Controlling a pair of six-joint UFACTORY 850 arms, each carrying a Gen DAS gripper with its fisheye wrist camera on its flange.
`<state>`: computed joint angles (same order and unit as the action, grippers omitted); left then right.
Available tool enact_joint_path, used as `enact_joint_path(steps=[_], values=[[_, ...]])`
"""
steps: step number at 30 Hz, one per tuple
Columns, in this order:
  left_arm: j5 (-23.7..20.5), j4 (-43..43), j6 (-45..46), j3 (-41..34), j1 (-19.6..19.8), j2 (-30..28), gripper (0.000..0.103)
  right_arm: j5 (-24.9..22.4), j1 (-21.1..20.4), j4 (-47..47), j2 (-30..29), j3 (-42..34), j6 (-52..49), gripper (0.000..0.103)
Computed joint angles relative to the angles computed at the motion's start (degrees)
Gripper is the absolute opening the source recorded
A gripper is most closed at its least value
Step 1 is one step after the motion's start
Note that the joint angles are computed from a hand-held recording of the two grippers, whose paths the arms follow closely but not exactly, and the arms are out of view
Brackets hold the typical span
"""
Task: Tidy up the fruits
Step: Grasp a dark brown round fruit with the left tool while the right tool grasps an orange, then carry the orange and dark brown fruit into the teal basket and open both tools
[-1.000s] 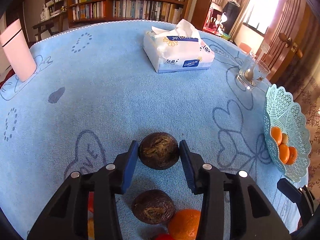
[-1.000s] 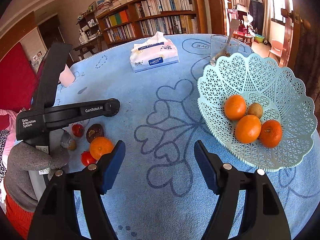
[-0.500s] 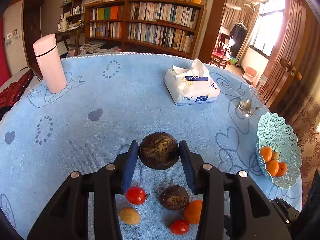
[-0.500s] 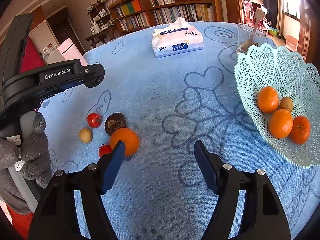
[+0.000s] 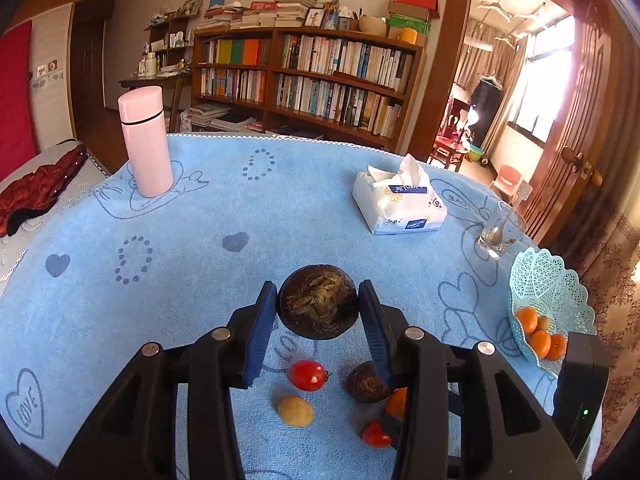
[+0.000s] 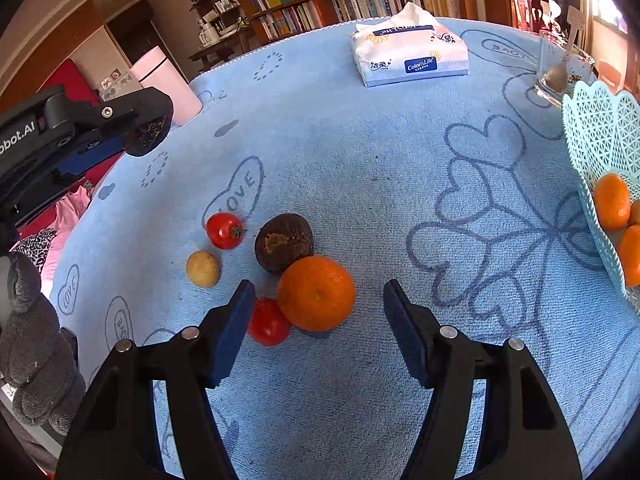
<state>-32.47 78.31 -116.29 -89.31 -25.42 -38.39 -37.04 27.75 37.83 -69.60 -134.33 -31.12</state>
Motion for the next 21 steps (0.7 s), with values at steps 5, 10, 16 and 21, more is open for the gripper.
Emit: enact_joint_path(steps=[5, 10, 16, 21], values=[[0.4, 0.4, -1.4, 1.2, 0.3, 0.4, 0.043, 1.0, 0.4, -1.4, -0.7, -1.1, 1.3, 0.060], [0.8, 0.4, -2.0, 1.9, 0.5, 0.6, 0.043, 1.3, 0.6, -1.5, -0.9, -1.3, 1.0, 0.052], [1.0, 1.3, -3.0, 2.3, 0.6, 0.9, 0.043, 0.2, 0.1, -0.9, -1.2, -1.9, 1.7, 0.042], [1.3, 0.9, -2.5, 2.3, 0.5, 0.8, 0.043, 1.9, 0.2, -0.3, 0.9, 1.8, 0.0, 0.041]])
